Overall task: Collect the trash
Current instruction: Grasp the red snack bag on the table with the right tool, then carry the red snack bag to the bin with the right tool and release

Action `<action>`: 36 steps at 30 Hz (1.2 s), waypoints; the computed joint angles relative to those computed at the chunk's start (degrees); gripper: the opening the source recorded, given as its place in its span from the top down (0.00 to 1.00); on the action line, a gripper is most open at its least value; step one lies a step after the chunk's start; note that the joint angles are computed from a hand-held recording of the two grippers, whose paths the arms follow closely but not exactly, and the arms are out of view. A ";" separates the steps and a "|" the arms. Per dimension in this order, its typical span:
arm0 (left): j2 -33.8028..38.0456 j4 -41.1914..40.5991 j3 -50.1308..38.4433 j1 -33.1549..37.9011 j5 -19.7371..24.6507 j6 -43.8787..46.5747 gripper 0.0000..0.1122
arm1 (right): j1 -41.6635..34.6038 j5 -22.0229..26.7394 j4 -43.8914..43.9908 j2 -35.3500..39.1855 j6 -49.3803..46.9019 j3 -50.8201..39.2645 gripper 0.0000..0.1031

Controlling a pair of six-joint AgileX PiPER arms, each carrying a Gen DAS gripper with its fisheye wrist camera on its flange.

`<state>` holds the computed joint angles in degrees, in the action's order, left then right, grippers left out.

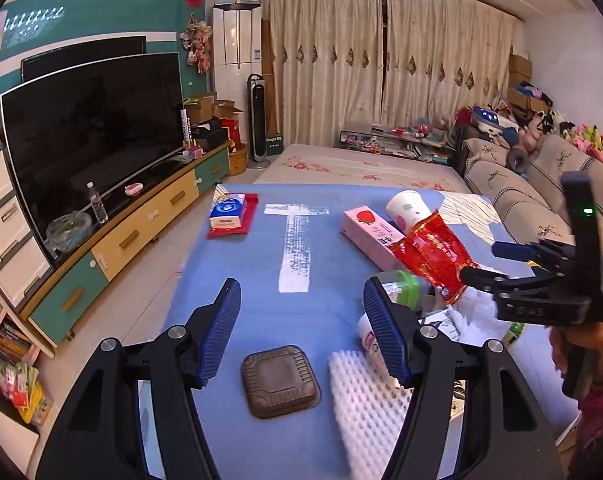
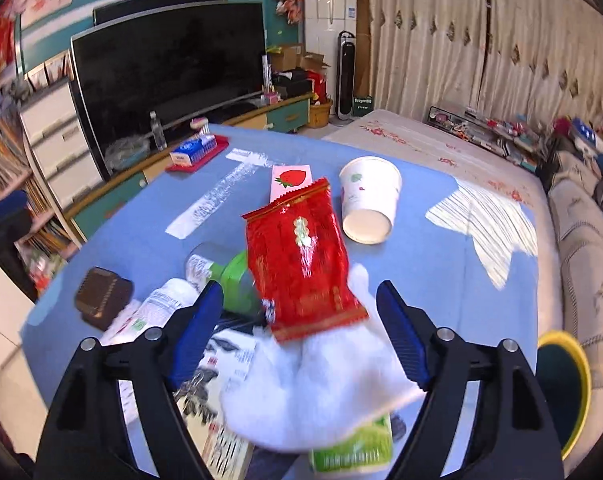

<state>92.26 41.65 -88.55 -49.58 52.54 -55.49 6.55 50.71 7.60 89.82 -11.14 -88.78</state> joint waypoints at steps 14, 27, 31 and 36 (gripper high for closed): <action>1.07 -4.91 1.99 3.96 -5.81 3.71 0.43 | -1.98 4.45 4.42 10.59 0.23 -10.49 0.87; 6.44 -7.41 -4.06 2.37 -5.10 7.76 0.43 | -19.13 3.30 15.37 -1.80 -7.36 -3.96 0.91; 9.51 -8.59 -7.72 1.11 -4.08 9.48 0.43 | -28.98 2.71 14.15 -2.85 -8.06 0.16 0.90; 14.34 -10.56 -14.07 -0.46 -2.14 12.29 0.43 | -39.19 1.03 11.18 0.56 -7.81 3.35 0.90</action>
<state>106.61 31.09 -102.62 -50.03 50.40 -43.20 -32.64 51.74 18.78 90.37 -18.95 -85.43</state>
